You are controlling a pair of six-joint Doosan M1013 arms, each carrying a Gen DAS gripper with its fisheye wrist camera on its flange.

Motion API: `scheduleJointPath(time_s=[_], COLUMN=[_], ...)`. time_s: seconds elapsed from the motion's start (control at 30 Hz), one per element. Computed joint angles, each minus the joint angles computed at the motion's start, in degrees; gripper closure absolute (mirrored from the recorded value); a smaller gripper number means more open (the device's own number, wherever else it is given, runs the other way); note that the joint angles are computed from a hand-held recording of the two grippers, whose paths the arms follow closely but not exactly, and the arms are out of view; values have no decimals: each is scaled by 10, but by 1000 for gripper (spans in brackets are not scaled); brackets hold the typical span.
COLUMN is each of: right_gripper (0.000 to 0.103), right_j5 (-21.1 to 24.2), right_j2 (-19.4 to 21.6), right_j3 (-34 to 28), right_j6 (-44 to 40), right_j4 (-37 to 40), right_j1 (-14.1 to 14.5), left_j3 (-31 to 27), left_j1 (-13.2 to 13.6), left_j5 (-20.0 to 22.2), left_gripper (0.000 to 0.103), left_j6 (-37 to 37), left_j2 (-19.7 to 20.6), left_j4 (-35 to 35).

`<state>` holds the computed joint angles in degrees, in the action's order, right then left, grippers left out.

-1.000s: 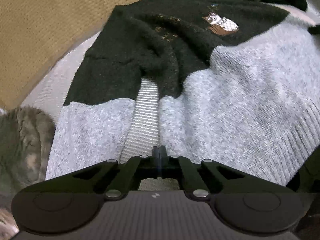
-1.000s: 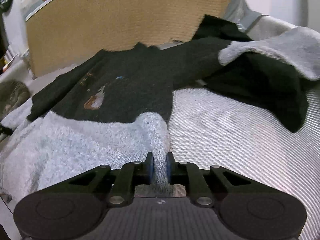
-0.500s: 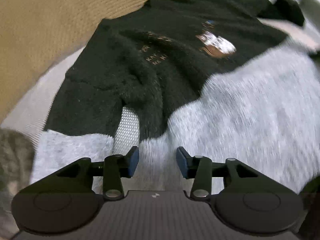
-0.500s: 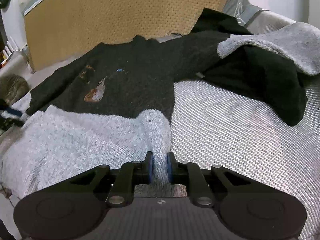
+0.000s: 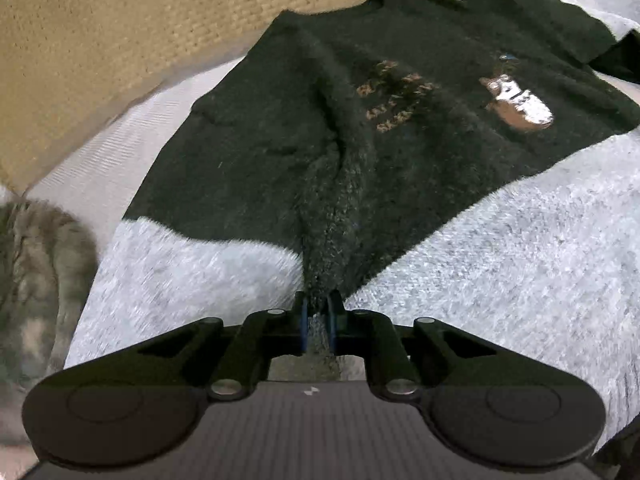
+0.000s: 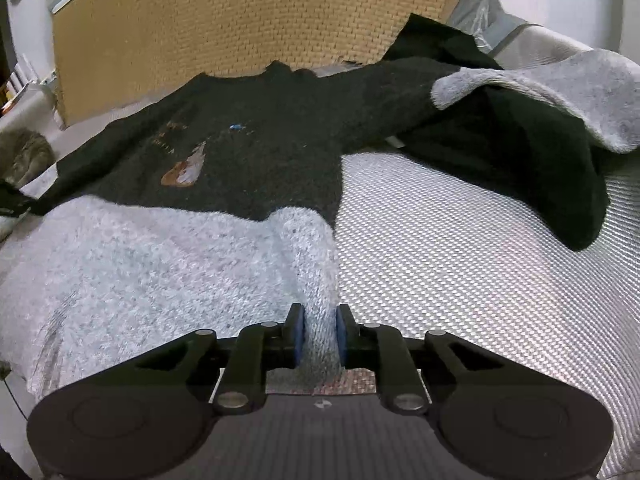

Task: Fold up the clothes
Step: 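Grasp the grey sweater with the right gripper while the left gripper pinches the green sweater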

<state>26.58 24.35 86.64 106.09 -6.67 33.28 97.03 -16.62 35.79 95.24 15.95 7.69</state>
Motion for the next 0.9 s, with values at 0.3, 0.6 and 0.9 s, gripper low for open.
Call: scheduleJointPath(time_s=[0.3,0.6,0.9], right_gripper=[82,70,62], right_j5=[-8,42,62], right_j2=[-3,8,4], right_j3=[2,-21,-16], right_j6=[-45,-101,-138], right_j4=[44,59,130], right_j1=[-4,-6,-12], left_j3=[-6,28,49], left_j1=[-8,-34,-41], left_j5=[59,68,70], left_gripper=[66,61,48], left_j6=[112,215,347], left_j2=[-7,-35,-72], left_j4=[-45,17,-107])
